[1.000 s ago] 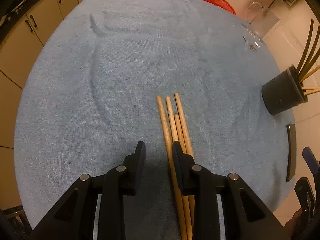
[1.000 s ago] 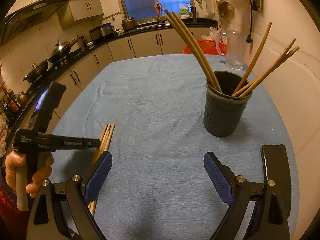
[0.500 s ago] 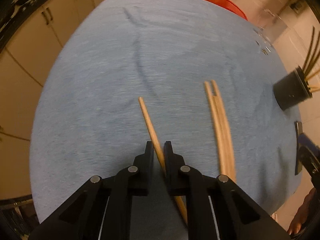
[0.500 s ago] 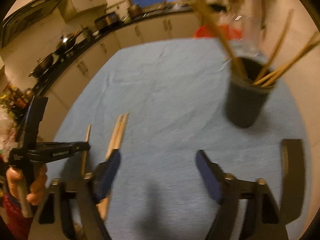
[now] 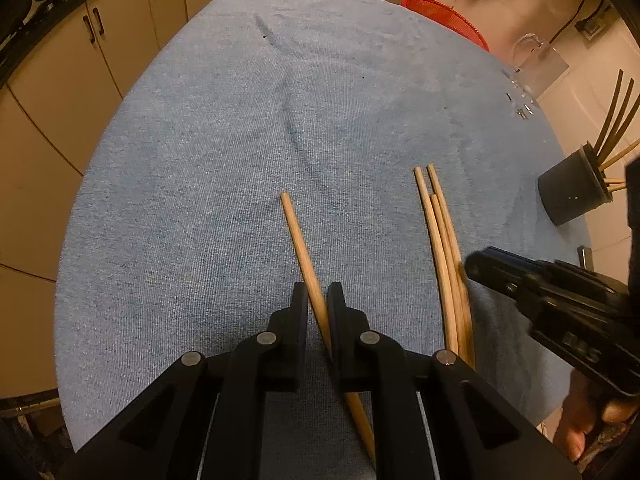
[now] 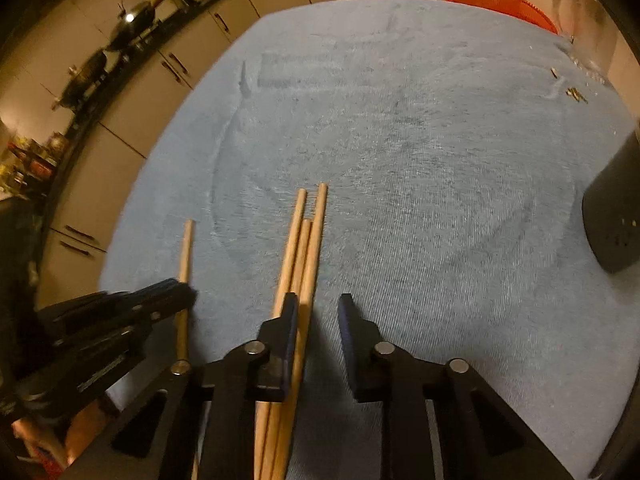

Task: Organize utensils
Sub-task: 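Grasp a chopstick with the left gripper while the right gripper grasps another, then lift both held chopsticks upright and lower them into the black cup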

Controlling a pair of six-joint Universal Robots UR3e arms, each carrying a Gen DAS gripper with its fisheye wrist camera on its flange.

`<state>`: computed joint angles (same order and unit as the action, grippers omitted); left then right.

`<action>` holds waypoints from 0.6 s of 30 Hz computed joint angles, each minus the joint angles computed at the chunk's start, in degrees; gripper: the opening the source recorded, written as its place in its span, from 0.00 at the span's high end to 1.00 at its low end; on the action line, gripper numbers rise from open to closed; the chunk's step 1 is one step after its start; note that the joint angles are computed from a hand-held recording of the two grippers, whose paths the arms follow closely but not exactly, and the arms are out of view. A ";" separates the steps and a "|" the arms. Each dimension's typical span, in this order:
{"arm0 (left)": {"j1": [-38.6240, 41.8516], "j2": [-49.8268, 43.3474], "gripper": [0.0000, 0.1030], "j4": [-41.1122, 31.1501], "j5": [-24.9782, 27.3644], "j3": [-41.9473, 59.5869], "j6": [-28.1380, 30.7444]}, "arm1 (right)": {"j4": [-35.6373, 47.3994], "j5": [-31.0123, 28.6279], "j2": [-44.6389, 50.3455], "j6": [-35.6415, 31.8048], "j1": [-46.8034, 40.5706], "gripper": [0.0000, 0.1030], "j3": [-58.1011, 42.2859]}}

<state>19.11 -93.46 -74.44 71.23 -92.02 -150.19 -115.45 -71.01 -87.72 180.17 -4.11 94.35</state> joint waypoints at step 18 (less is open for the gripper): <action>-1.19 0.23 0.90 2.43 1.65 -0.89 0.07 | 5.67 -9.99 6.68 -3.09 3.70 0.88 -9.55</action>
<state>17.93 -93.23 -72.00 72.89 -92.91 -150.12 -109.78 -81.00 -81.04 177.09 -0.40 84.80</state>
